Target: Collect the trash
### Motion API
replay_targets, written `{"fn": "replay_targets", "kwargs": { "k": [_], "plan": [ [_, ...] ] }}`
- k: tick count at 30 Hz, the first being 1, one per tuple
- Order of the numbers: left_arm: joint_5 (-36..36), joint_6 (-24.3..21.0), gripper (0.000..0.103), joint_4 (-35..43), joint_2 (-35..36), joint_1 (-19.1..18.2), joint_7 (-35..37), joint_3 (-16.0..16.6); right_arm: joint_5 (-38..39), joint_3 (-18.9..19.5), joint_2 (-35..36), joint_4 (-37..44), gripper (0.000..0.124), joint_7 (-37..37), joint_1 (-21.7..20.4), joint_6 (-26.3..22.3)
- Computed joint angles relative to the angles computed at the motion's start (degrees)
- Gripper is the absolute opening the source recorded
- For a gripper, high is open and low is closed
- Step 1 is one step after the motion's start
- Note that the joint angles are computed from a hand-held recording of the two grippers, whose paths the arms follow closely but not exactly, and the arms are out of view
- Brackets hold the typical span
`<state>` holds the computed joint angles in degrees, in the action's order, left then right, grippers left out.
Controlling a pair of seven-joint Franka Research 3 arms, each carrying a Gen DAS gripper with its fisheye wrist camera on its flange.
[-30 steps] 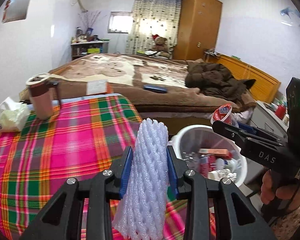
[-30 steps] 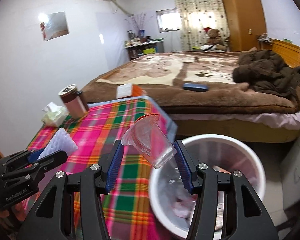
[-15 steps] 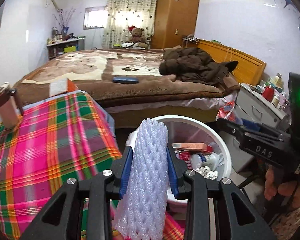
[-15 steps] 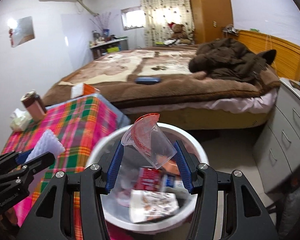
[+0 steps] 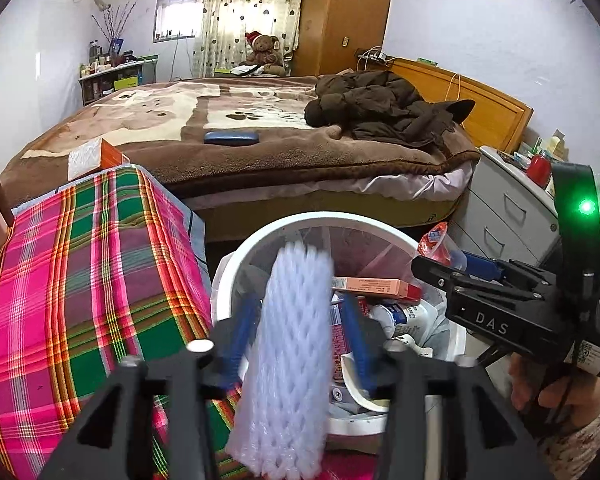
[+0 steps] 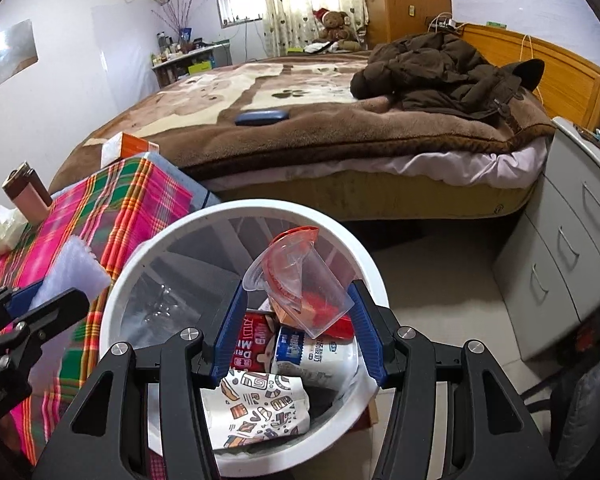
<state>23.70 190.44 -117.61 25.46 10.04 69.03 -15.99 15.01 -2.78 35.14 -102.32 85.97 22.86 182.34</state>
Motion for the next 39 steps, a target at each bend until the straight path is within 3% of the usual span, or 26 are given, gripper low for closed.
{"fn": "replay_targets", "kwargs": {
  "k": [1,3,17,24,32,39],
  "plan": [
    [0.0,0.0,0.068,-0.2,-0.1,-0.1,-0.1,0.1,0.0,-0.2,0.0,-0.1,0.06,0.0,0.1,0.1],
    [0.0,0.1,0.069,-0.3,-0.2,0.2,-0.2,-0.1,0.1,-0.5,-0.2,-0.2,0.068,0.2,0.4,-0.3],
    [0.4,2.3,0.075,-2.9,-2.4,0.1,-2.3,1.2,1.6,2.8,-2.8,-4.0,0.069,-1.8,-1.4,3.8],
    [-0.6,5.4,0.078,-6.1,-5.2,-4.5,-3.3,6.8,2.9,4.3,-4.0,-5.8,0.069,-2.7,-1.9,6.2],
    [-3.4,9.3,0.078,-11.1,-8.7,-7.9,-2.7,11.4,3.3,9.0,-6.1,-9.7,0.068,-3.7,-4.8,10.2],
    [-6.0,11.7,0.079,-14.8,-11.2,-7.5,-2.2,12.8,2.9,10.5,-7.0,-11.6,0.068,-3.6,-4.8,12.9]
  ]
}}
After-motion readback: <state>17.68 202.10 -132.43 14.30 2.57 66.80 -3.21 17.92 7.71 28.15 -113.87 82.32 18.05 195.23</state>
